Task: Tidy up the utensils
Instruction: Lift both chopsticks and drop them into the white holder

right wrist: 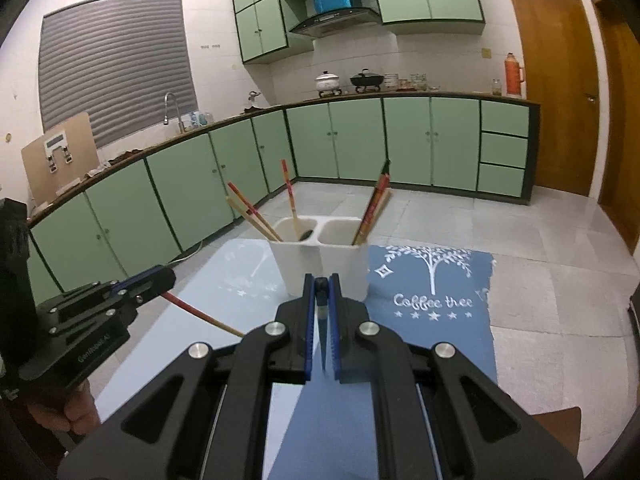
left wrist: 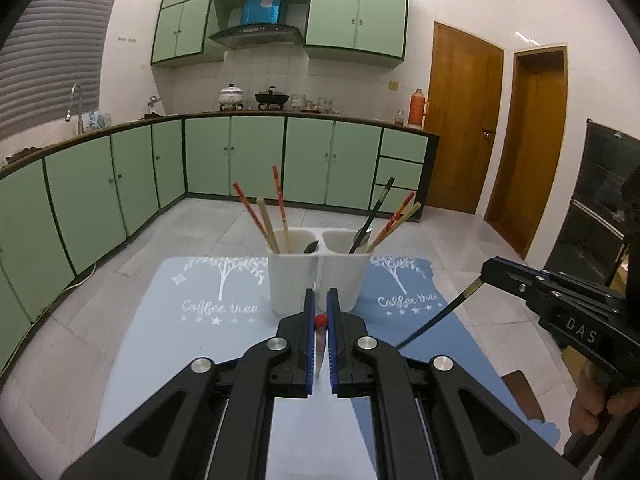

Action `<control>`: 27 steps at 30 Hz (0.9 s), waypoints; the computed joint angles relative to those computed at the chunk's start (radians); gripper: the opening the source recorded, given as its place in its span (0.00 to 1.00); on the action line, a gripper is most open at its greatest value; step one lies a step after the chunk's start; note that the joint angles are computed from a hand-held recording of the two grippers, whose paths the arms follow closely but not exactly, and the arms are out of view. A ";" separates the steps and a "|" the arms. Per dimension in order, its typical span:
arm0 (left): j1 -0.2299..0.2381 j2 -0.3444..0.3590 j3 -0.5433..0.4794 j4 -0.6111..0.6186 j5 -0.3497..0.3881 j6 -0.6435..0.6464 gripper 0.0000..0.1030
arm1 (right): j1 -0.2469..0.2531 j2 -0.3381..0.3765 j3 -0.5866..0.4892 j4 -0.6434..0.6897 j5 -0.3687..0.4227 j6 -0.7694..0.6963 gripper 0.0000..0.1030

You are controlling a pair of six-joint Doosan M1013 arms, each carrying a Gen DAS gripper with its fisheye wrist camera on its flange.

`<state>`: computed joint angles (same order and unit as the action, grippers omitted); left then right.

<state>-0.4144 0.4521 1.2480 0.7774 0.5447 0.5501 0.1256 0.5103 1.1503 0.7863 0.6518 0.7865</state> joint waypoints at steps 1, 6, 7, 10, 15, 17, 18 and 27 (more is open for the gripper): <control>0.002 0.000 -0.003 -0.004 -0.004 0.005 0.05 | 0.000 0.004 -0.012 0.001 0.012 -0.003 0.06; 0.008 0.001 -0.027 -0.028 -0.028 0.036 0.05 | -0.004 0.027 -0.091 0.013 0.081 -0.017 0.05; 0.010 0.000 -0.033 -0.027 -0.036 0.040 0.05 | -0.007 0.031 -0.102 0.022 0.093 -0.024 0.05; 0.016 -0.003 -0.046 -0.014 -0.052 0.041 0.05 | -0.010 0.046 -0.158 0.040 0.125 -0.033 0.05; 0.025 -0.004 -0.085 0.047 -0.087 0.021 0.05 | -0.014 0.084 -0.267 0.068 0.156 -0.038 0.05; 0.027 -0.001 -0.103 0.088 -0.095 0.001 0.05 | -0.009 0.104 -0.319 0.066 0.147 -0.034 0.05; 0.030 0.004 -0.116 0.106 -0.098 -0.007 0.05 | -0.008 0.114 -0.343 0.062 0.144 -0.028 0.06; 0.054 0.074 -0.257 0.122 -0.088 0.032 0.05 | 0.011 0.254 -0.613 -0.011 0.144 0.076 0.05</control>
<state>-0.3608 0.5261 0.9912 0.8995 0.4571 0.5823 0.1370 0.7643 0.5375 0.7755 0.7963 0.8629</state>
